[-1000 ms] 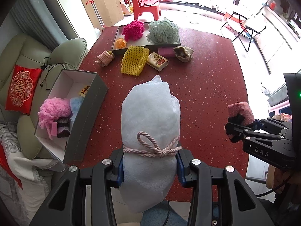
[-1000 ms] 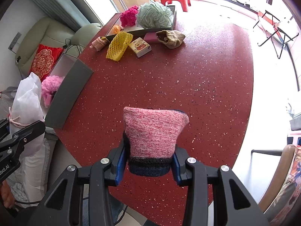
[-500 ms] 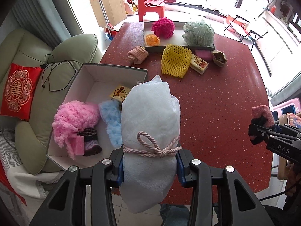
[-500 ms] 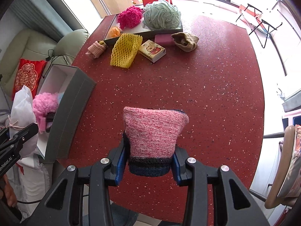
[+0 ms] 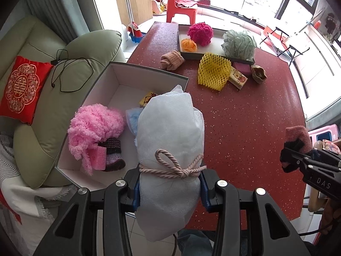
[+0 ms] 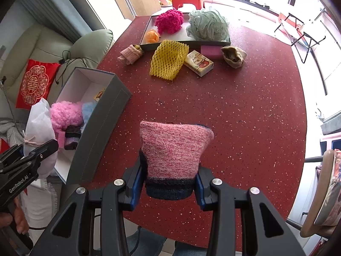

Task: Organize soft objects
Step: 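Lift and carry the white bundle and pink sock toward the white box with both grippers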

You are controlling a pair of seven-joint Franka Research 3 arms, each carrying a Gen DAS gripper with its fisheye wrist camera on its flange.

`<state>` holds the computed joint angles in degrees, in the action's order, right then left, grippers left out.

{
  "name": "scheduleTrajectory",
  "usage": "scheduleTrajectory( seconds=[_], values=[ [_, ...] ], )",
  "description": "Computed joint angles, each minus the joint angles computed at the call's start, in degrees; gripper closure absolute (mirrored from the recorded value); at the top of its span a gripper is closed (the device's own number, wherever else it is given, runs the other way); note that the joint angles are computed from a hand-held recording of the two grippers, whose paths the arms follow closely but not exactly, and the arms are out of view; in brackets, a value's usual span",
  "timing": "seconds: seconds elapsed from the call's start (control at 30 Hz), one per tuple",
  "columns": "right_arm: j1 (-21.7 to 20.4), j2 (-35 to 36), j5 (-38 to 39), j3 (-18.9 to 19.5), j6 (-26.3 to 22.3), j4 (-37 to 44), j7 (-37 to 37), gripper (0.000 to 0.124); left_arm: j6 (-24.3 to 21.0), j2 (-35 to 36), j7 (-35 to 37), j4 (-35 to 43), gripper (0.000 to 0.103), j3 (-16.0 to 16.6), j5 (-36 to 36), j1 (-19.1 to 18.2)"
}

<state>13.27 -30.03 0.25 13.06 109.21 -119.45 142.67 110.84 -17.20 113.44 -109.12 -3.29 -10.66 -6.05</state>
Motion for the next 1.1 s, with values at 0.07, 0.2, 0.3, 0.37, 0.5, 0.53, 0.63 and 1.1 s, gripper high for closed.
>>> scheduleTrajectory(
  seconds=[0.07,0.2,0.3,0.37,0.5,0.53,0.63,1.1],
  values=[
    [0.2,-0.7,0.4,-0.3,-0.6,-0.6,-0.5,0.08,0.7,-1.3,-1.6,-1.0,0.059,-0.4,0.0,-0.1],
    [-0.1,-3.0,-0.4,-0.8,-2.8,-0.8,-2.9,0.08,0.2,-3.4,-5.7,-1.8,0.059,-0.7,-0.4,-0.7],
    [-0.9,-5.2,-1.2,-0.8,-3.8,-1.0,-4.7,0.08,0.3,-4.8,-7.5,-2.3,0.059,-0.9,-0.2,-1.5],
    [-1.3,-6.5,-0.8,-1.0,-4.1,-1.5,-5.3,0.08,0.4,-5.8,-8.2,-2.6,0.059,-0.9,-0.2,-2.1],
    [-2.2,-8.8,0.0,-1.1,-4.5,-2.6,-6.8,0.08,0.9,-6.9,-9.1,-3.1,0.059,-1.1,0.3,-3.2],
    [-2.4,-9.3,0.1,-1.1,-4.5,-2.9,-7.2,0.08,0.9,-7.2,-9.4,-3.2,0.059,-1.1,0.4,-3.5],
    [-3.0,-10.6,0.5,-1.1,-4.5,-3.7,-8.1,0.08,0.9,-7.8,-10.1,-3.6,0.059,-1.2,0.7,-4.1],
    [-5.9,-14.7,1.1,-1.1,-5.2,-5.4,-10.8,0.08,2.3,-8.1,-11.1,-2.7,0.059,-1.8,1.1,-6.5]
  ],
)
